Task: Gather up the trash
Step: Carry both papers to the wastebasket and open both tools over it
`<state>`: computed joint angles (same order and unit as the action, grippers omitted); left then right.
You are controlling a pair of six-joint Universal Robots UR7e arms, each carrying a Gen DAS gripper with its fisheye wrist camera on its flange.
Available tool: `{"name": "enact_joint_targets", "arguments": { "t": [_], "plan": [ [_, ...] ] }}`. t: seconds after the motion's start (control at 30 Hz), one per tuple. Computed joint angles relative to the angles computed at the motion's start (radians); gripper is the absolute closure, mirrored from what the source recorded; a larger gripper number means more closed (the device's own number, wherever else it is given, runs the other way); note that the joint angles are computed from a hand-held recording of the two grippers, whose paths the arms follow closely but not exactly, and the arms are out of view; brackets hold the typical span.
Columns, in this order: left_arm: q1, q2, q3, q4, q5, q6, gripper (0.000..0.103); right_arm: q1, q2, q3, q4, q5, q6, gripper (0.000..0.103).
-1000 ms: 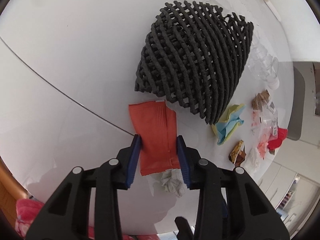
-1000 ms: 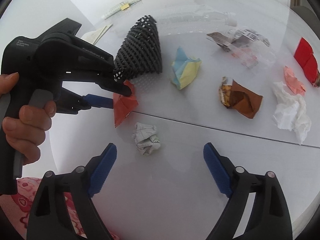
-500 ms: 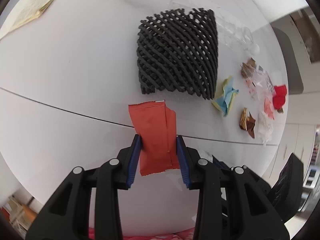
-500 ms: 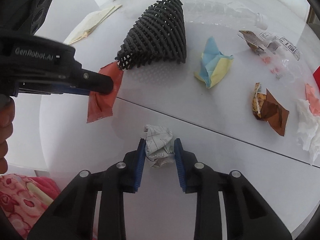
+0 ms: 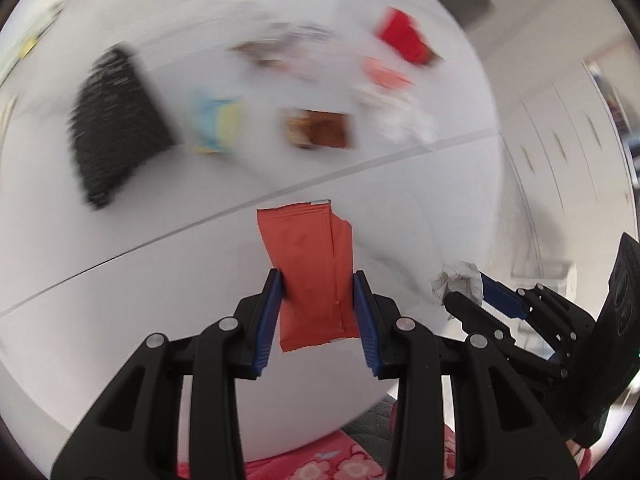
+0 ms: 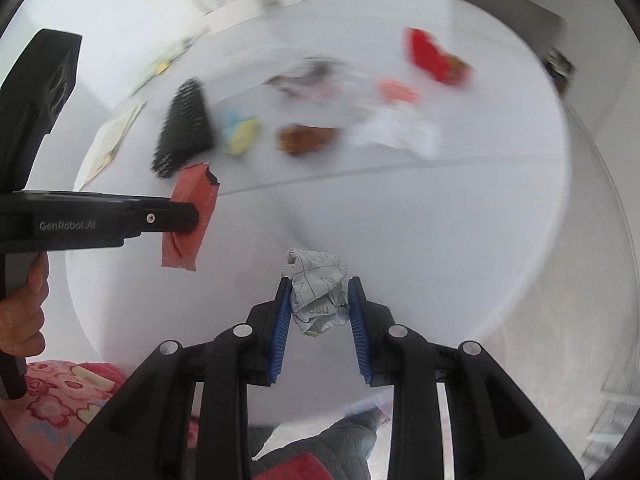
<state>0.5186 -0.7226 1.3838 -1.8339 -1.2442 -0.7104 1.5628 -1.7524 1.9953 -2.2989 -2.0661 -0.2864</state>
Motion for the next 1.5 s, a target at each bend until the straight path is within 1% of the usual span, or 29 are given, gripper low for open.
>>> {"name": "enact_joint_targets", "arguments": {
  "t": [0.07,0.17,0.23,0.33,0.5,0.57,0.6,0.67,0.73,0.83,0.9,0.97,1.03,1.1,1.23,1.27,1.33,1.37,1.43,1.5],
  "plan": [
    [-0.024,0.057,-0.043,-0.012,-0.055,0.057,0.067,-0.039,-0.084,0.033,0.005,-0.011,0.017,0.074],
    [-0.058,0.132,-0.099,-0.017,-0.114,0.114,0.067,-0.1,-0.187,0.066,0.017,-0.029,0.037,0.074],
    [-0.081,0.178,-0.137,-0.014,-0.148,0.157,0.067,-0.145,-0.252,0.086,0.021,-0.024,0.041,0.074],
    [-0.112,0.232,-0.181,0.003,-0.189,0.196,0.067,-0.214,-0.324,0.098,0.033,-0.002,0.029,0.074],
    [-0.137,0.308,-0.25,0.052,-0.228,0.22,0.067,-0.301,-0.388,0.098,0.039,0.051,-0.016,0.074],
    [-0.145,0.319,-0.26,0.066,-0.235,0.216,0.067,-0.306,-0.386,0.098,0.031,0.056,-0.019,0.074],
    [-0.146,0.326,-0.268,0.071,-0.236,0.215,0.066,-0.325,-0.395,0.093,0.039,0.072,-0.033,0.073],
    [-0.149,0.33,-0.272,0.08,-0.241,0.213,0.061,-0.34,-0.396,0.089,0.043,0.085,-0.045,0.073],
    [-0.152,0.322,-0.26,0.078,-0.236,0.207,0.048,-0.349,-0.397,0.087,0.047,0.097,-0.056,0.073],
    [-0.165,0.321,-0.251,0.062,-0.222,0.196,0.042,-0.362,-0.402,0.082,0.062,0.112,-0.075,0.072],
    [-0.171,0.316,-0.246,0.057,-0.203,0.188,0.041,-0.361,-0.4,0.081,0.065,0.115,-0.08,0.072],
    [-0.175,0.315,-0.253,0.069,-0.18,0.177,0.038,-0.354,-0.392,0.081,0.063,0.113,-0.078,0.072],
    [-0.185,0.321,-0.267,0.088,-0.14,0.147,0.021,-0.351,-0.389,0.081,0.063,0.116,-0.076,0.072],
    [-0.196,0.3,-0.244,0.075,-0.091,0.123,0.019,-0.352,-0.387,0.081,0.065,0.121,-0.075,0.071],
    [-0.195,0.273,-0.225,0.069,-0.043,0.112,0.018,-0.338,-0.369,0.078,0.064,0.119,-0.066,0.069],
    [-0.194,0.271,-0.225,0.07,-0.03,0.106,0.018,-0.333,-0.364,0.077,0.065,0.117,-0.062,0.067],
    [-0.192,0.272,-0.233,0.078,-0.011,0.096,0.018,-0.316,-0.349,0.076,0.058,0.095,-0.05,0.039],
    [-0.19,0.267,-0.225,0.075,-0.005,0.091,0.018,-0.305,-0.342,0.078,0.046,0.078,-0.044,0.034],
    [-0.187,0.262,-0.228,0.09,0.016,0.074,0.018,-0.282,-0.329,0.08,0.028,0.046,-0.03,0.016],
    [-0.185,0.258,-0.227,0.097,0.031,0.06,0.018,-0.269,-0.321,0.078,0.017,0.032,-0.013,0.011]
  ]
}}
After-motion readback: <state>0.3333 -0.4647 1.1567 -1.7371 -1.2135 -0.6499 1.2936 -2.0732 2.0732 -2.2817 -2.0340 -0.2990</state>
